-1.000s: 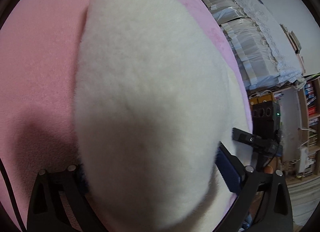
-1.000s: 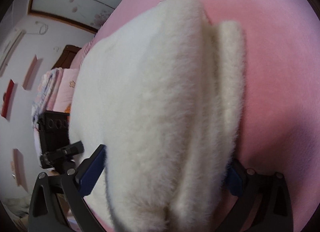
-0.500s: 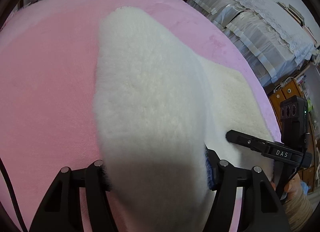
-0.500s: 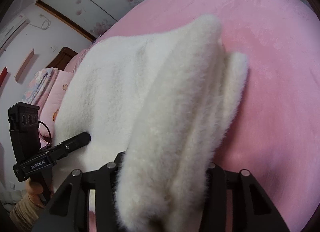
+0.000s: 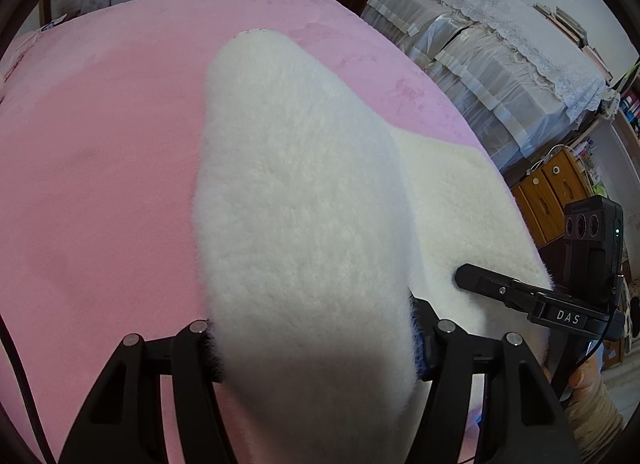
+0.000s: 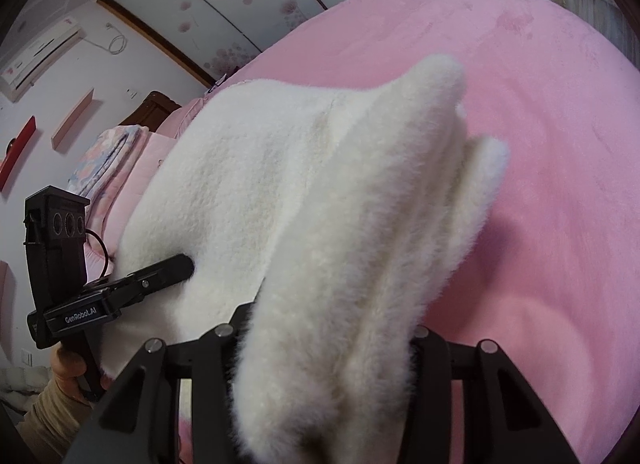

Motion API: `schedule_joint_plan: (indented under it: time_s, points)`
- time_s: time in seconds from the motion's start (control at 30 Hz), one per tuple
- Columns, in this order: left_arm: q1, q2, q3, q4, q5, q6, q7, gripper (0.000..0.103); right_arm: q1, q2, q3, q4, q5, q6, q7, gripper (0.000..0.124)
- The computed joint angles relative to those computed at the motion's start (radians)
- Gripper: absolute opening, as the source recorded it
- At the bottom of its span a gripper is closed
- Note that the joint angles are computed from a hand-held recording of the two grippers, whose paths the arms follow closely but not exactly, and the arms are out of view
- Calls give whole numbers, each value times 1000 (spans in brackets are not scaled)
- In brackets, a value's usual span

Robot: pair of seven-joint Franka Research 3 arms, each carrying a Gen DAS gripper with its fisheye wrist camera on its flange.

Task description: Fold large clothes

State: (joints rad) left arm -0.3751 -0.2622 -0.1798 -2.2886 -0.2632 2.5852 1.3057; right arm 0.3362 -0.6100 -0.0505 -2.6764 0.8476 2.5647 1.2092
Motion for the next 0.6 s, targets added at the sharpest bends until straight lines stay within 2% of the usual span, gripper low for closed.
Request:
schedule_joint_plan:
  time_s: [0.27, 0.47, 0.6]
  points:
    - [-9, -249, 49, -124, 1, -93, -23, 62, 51, -103, 99, 4, -65, -9, 158, 45]
    - [12, -418, 106, -190, 28, -172, -33, 62, 122, -97, 147, 58, -115, 2, 238, 45]
    - [39, -498, 140, -212, 47, -224, -37, 63, 168, -37, 185, 123, -143, 30, 291, 45]
